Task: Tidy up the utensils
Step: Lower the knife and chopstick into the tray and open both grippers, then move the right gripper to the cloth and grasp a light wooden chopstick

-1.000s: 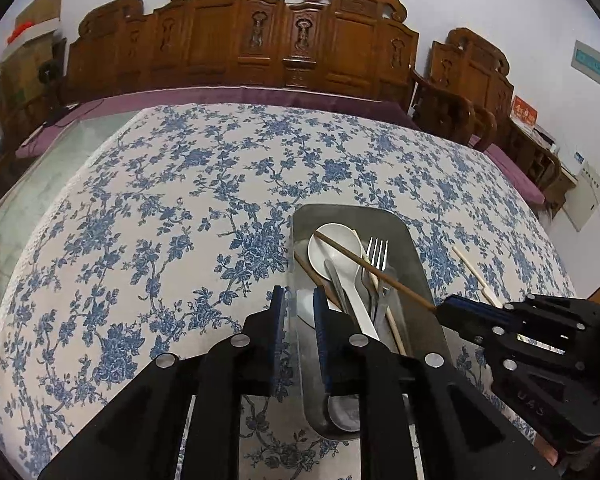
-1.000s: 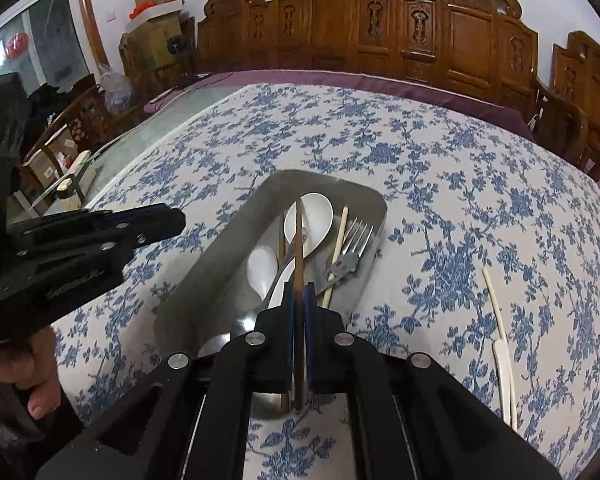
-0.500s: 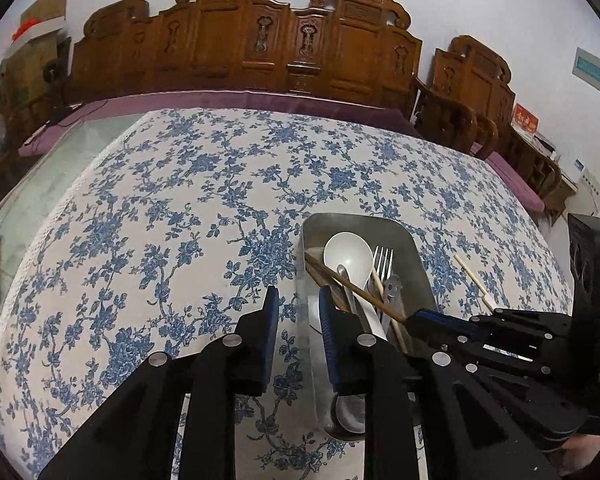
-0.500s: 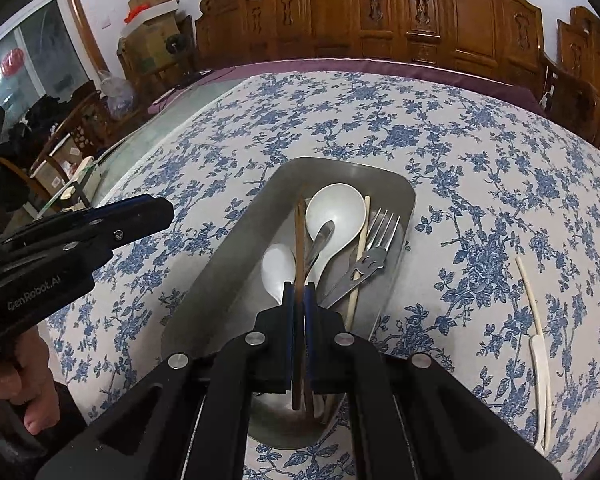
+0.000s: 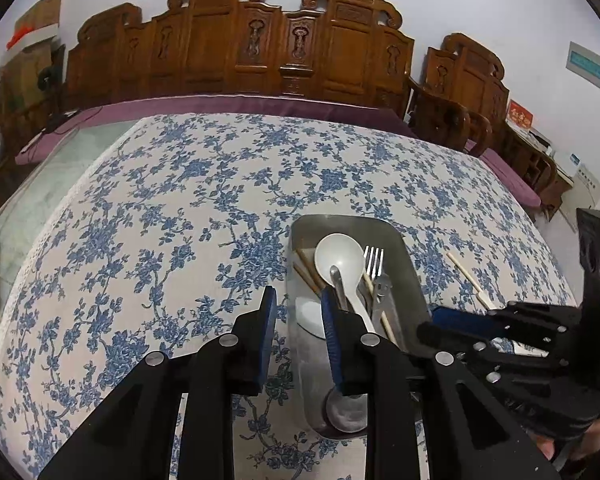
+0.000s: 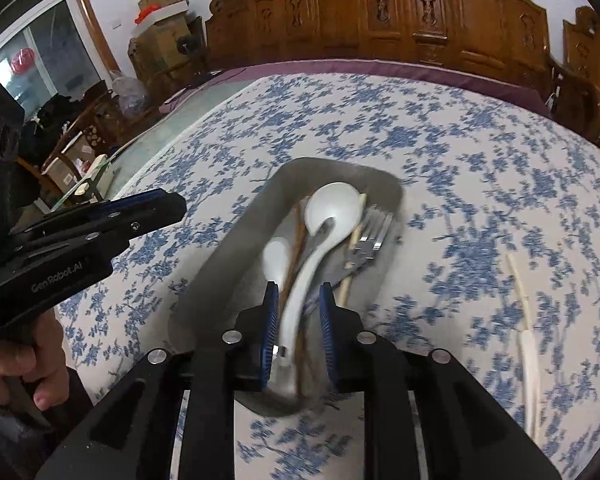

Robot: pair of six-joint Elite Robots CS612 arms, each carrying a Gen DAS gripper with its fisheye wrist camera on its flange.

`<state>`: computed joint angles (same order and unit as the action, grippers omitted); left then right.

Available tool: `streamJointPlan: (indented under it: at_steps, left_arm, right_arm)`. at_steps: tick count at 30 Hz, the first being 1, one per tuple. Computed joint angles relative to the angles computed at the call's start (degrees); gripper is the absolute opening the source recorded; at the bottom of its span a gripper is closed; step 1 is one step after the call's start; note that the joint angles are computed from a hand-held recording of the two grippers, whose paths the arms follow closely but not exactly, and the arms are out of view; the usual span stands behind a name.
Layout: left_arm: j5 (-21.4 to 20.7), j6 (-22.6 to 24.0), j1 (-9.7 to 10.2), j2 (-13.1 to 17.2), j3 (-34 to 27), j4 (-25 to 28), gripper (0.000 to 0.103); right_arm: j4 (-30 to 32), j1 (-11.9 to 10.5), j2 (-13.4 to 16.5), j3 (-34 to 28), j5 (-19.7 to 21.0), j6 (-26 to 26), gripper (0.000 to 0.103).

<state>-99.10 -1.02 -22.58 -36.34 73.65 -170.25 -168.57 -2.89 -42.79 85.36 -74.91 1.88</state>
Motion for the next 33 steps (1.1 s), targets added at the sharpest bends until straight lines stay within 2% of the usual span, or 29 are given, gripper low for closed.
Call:
streamJointPlan:
  at_steps: [3,5,7,9,12,16,23,33]
  left_arm:
    - [0.1,0.7,-0.41,-0.4,0.9,-1.3,0.041]
    - [0.3,1.6,-0.74,-0.7,1.4,-2.1,0.044]
    - [0.4,2.4,-1.03,-1.0,1.9,-2.8,0.056]
    - [0.2,3.0,-1.32,-1.3,2.4,-3.4,0.061]
    - [0.3,3.1,-1.7,-1.6,3.1,-4.3,0.077]
    - [-0.2,3.2,-2.34,-2.0,4.0,-4.6,0.086]
    - [-0.7,5.4,-3.91,-2.6,5.8,-5.3,0.09]
    - [-0.8,6.9,-5.58,-3.3,8.2,-5.4,0.091]
  right_arm:
    - [-2.4,-0.7,-1.6,2.6,-1.4,-1.2,0.023]
    - [-3.4,-1.3,-2.3,4.1,-1.7,-1.4,0.023]
    - [-4.3,-2.0,-3.2,5.8,-2.4,-1.8,0.023]
    - [-5.1,-2.8,-4.1,7.4,-3.8,-2.4,0.023]
    - [-6.0,-3.9,-5.1,9.5,-4.9,-2.8,0.023]
    - [-7.3,-5.4,-6.3,12.4,-6.6,-3.4,0.028]
    - [-6.7,-7.7,-6.4,14.6,-9.0,-4.5,0.029]
    - [-1.2,-8.7,-3.2,10.9,-8.5,-4.3,0.029]
